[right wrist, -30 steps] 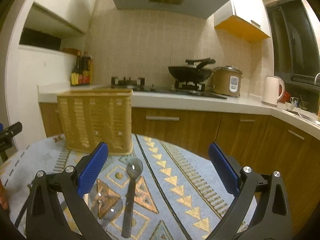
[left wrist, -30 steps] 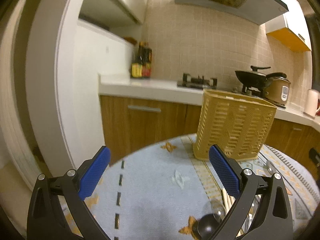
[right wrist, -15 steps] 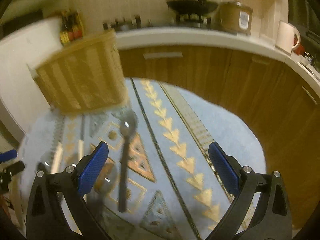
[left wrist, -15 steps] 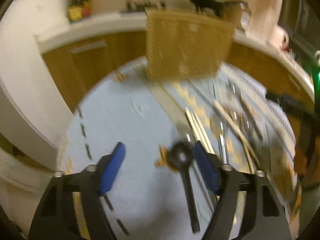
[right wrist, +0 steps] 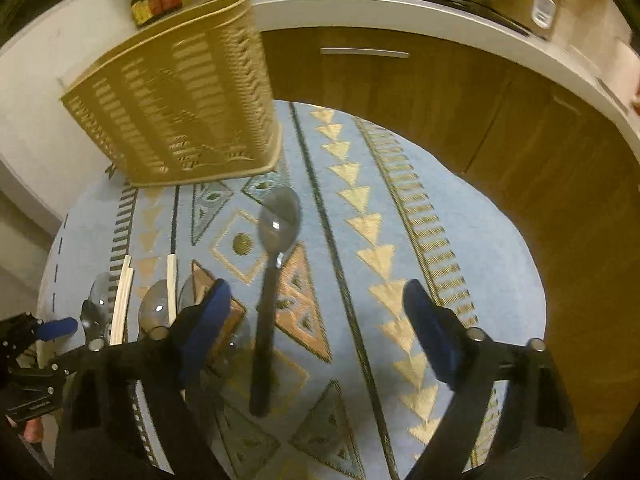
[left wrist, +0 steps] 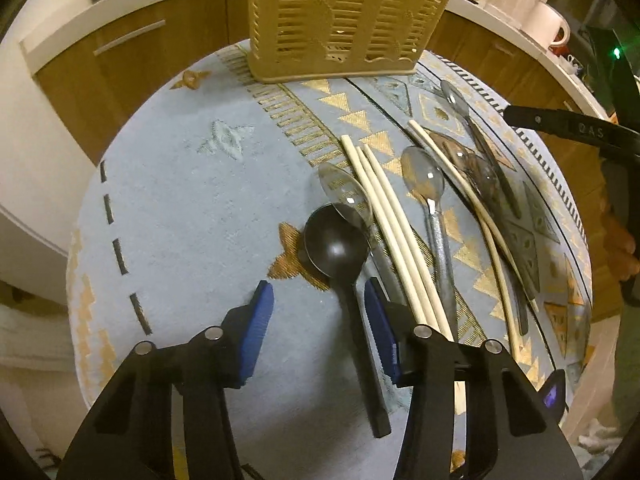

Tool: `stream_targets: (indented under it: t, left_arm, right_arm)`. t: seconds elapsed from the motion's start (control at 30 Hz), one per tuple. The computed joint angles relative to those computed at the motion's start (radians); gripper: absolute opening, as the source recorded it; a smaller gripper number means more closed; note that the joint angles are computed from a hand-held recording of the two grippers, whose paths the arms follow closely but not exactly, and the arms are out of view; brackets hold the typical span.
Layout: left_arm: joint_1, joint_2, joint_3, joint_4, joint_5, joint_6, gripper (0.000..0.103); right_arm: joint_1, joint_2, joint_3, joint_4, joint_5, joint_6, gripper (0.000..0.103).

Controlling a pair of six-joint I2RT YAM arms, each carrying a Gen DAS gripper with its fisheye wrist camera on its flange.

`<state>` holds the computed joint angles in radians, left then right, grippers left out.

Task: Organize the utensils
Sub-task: 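Grasp the black spoon handle with the left tool while the right tool grasps a clear spoon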

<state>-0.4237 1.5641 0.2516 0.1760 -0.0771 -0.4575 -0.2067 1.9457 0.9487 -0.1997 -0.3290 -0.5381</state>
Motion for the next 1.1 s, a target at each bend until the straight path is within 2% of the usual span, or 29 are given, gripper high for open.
stream_targets:
  t: [0.13,0.17,0.23,0.33,0.4,0.43,0.53,0.63,0.67,0.73,0.83,0.9,1.1]
  left_arm:
    - [-0.016,0.022,0.045,-0.055,-0.017,-0.007,0.042]
    - [-0.032,0.031,0.06,-0.076,-0.032,-0.01,0.042]
    - [-0.045,0.029,0.071,-0.099,-0.02,-0.01,0.042]
    - [-0.06,0.041,0.093,-0.128,-0.031,-0.006,0.042]
    - [-0.069,0.058,0.114,-0.147,-0.05,-0.002,0.042]
    - [-0.08,0.075,0.128,-0.151,-0.064,-0.011,0.041]
    - [-0.106,0.098,0.149,-0.169,-0.108,-0.019,0.033]
    - [-0.105,0.104,0.162,-0.18,-0.123,-0.013,0.028]
    - [-0.108,0.109,0.168,-0.184,-0.13,-0.015,0.026]
    - [-0.118,0.13,0.189,-0.188,-0.144,-0.024,0.013]
    - [-0.116,0.124,0.178,-0.178,-0.15,-0.028,0.01]
    - [-0.122,0.146,0.191,-0.171,-0.167,-0.042,0.007]
    - [-0.075,0.13,0.176,-0.145,-0.12,-0.042,0.006]
  right_arm:
    - [0.051,0.03,0.063,-0.075,0.021,0.006,0.07]
    - [0.056,0.045,0.087,-0.099,0.025,0.007,0.062]
    - [0.077,0.087,0.153,-0.17,0.042,0.015,0.053]
    - [0.096,0.151,0.235,-0.243,0.057,0.033,0.052]
    - [0.108,0.195,0.284,-0.278,0.069,0.049,0.044]
    - [0.111,0.207,0.296,-0.286,0.074,0.054,0.037]
    - [0.119,0.241,0.328,-0.314,0.072,0.064,0.035]
    - [0.136,0.232,0.304,-0.281,0.099,0.074,0.033]
    - [0.144,0.227,0.294,-0.265,0.115,0.076,0.028]
    - [0.162,0.215,0.271,-0.234,0.153,0.07,0.022]
    - [0.171,0.202,0.249,-0.214,0.171,0.06,0.02]
    - [0.178,0.198,0.233,-0.196,0.177,0.06,0.014]
    - [0.177,0.172,0.177,-0.171,0.175,0.033,0.011]
